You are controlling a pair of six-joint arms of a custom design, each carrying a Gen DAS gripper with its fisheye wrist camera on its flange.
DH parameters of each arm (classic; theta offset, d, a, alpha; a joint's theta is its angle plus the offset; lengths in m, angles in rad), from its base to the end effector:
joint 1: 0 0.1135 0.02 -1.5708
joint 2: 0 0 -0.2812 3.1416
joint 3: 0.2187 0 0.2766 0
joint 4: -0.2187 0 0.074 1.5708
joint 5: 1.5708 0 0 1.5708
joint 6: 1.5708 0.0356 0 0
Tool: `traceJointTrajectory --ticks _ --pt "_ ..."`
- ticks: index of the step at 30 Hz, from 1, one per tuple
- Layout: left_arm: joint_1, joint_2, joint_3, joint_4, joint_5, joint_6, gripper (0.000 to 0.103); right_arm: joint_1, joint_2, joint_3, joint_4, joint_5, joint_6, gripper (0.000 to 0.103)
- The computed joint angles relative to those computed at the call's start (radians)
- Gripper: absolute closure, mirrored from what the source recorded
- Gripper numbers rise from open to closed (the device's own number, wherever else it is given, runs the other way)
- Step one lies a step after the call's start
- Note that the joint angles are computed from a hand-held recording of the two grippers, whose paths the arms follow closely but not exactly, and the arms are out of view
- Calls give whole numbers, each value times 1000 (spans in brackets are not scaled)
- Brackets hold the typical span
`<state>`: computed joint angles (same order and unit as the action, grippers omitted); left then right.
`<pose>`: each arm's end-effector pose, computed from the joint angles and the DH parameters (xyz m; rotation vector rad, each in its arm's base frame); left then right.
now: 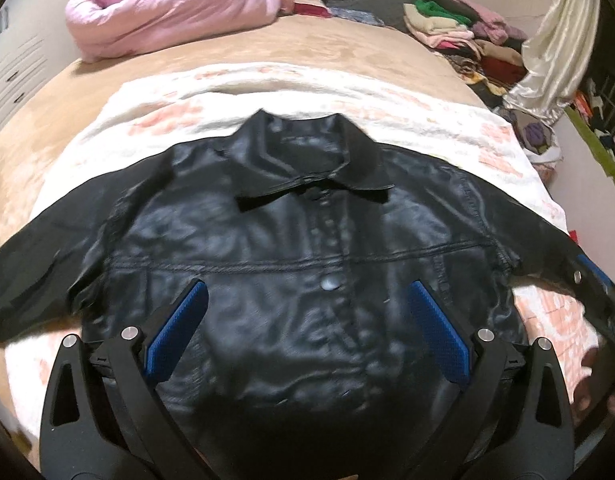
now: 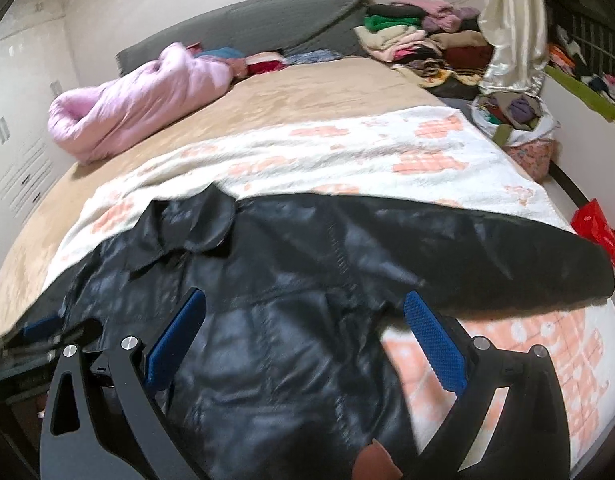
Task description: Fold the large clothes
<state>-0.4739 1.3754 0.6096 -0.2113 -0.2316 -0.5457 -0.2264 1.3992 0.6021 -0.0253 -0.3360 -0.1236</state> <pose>0.2372 -0.1125 0.1554 -0.1795 2.5071 -0.1199 0.2724 -0.0507 0.1605 -0.0354 2.3461 0.2309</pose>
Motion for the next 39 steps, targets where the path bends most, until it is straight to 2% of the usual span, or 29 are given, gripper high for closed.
traceJointTrajectory --ticks 4,9,20,23,32,39 --pt "-15 104 71 34 23 -16 9 -51 116 84 48 5 27 4" --pt "-42 208 141 64 8 -18 9 -111 256 171 107 50 26 4" --pt "-67 414 300 108 16 -26 9 -271 421 290 134 47 44 4" --pt "-77 462 346 115 39 -13 9 -319 467 321 155 86 61 4" --pt "-120 596 495 92 95 6 9 -456 602 462 99 82 160 4" --pt "-135 695 609 70 128 28 9 -545 682 546 68 128 256 4"
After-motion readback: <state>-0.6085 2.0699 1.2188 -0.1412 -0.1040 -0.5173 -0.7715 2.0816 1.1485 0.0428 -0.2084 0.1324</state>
